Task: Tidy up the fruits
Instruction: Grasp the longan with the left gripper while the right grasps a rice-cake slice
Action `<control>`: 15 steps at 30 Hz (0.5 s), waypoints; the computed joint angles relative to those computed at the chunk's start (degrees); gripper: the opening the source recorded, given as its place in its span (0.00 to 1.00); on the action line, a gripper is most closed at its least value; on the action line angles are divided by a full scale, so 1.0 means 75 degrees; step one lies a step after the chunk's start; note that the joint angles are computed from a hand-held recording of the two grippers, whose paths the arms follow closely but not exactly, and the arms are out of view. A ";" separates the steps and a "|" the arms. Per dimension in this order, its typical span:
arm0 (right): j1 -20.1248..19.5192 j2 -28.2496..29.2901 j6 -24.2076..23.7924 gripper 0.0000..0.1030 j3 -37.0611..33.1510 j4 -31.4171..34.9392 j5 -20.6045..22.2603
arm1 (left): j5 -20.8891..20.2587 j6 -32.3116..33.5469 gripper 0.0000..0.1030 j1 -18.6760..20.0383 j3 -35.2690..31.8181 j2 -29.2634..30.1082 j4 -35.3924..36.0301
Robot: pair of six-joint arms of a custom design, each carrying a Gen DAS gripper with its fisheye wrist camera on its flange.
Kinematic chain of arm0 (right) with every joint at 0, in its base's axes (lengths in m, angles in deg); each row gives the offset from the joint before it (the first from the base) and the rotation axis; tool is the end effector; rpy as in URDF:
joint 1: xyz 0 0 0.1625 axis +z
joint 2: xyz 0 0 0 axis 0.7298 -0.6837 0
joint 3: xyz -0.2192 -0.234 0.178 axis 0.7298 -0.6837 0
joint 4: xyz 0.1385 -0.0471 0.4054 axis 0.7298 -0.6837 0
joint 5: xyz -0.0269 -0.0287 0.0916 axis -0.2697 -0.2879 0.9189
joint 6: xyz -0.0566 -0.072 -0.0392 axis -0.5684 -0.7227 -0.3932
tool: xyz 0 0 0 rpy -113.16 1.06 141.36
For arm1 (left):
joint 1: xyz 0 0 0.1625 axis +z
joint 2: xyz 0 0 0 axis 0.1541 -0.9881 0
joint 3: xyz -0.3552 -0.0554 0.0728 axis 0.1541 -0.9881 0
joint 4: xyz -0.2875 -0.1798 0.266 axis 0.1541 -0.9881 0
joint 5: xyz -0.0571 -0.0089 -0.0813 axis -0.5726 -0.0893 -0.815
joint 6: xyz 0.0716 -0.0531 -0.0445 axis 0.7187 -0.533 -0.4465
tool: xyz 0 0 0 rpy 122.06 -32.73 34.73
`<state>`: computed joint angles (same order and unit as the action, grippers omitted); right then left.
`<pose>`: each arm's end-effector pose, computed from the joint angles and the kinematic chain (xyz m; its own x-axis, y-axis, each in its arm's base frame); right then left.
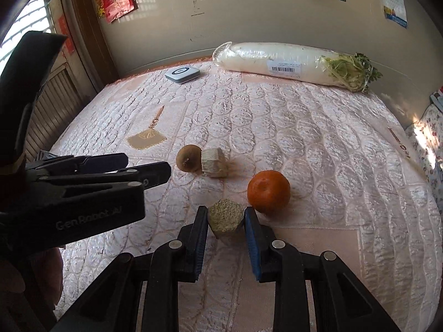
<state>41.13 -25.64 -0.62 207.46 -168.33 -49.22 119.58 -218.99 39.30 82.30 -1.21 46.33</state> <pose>0.0501 -0.3778 0.0921 -0.6913 0.5731 0.4401 0.0038 0.6119 -0.7909 -0.2518 -0.5343 -0.1135 -0.3796 0.8700 -0.3147 0.8796 0.4448 0.1686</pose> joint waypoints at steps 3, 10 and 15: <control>-0.0085 -0.0007 0.0010 0.25 0.0034 -0.0004 0.0120 | -0.0036 0.0268 0.61 -0.0065 -0.0289 0.0333 0.0149; -0.0235 -0.0049 -0.0073 0.25 0.0094 -0.0064 0.0368 | 0.0254 0.0321 0.54 0.0080 -0.0749 0.0630 0.0176; -0.0216 -0.0018 -0.0099 0.25 0.0072 -0.0089 0.0344 | 0.0179 0.0256 0.24 0.0128 -0.0606 0.0483 0.0038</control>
